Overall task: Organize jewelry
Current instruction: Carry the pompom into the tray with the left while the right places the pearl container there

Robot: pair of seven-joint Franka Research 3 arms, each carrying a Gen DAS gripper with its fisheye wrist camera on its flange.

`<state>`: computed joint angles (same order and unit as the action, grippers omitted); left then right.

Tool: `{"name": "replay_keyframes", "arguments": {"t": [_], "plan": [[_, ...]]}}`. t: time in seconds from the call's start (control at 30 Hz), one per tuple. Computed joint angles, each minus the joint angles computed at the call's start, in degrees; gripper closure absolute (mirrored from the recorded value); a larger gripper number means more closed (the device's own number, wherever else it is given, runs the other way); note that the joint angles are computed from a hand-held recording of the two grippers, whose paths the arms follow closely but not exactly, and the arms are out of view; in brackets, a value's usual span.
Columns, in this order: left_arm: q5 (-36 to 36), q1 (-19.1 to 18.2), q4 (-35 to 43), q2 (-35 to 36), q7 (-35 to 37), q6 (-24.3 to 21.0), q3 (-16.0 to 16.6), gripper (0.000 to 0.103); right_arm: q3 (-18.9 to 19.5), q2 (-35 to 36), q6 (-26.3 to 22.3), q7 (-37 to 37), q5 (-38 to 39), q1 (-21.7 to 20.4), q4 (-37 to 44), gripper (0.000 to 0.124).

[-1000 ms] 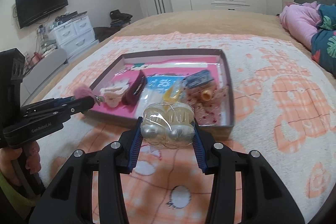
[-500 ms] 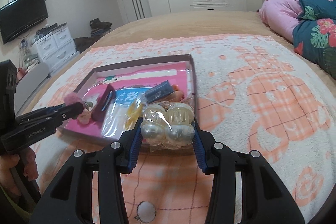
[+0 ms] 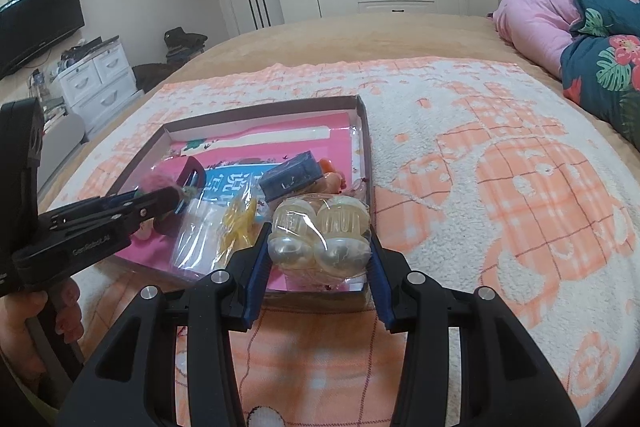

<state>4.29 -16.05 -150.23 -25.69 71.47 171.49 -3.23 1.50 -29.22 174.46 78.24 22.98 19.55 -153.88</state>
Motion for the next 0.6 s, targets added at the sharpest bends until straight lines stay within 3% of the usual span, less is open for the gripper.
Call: {"name": "replay_keyframes", "arguments": {"t": [0.43, 0.6], "plan": [[-0.83, -0.89, 0.58, 1.96, 1.21, 1.04, 0.60, 0.080, 1.47, 1.99, -0.21, -0.19, -1.87, -0.13, 0.44, 0.081], [-0.96, -1.01, -0.07, 1.03, 1.49, 1.06, 0.49, 0.073, 1.38, 1.47, -0.55, -0.06, -1.76, -0.11, 0.17, 0.074]]}}
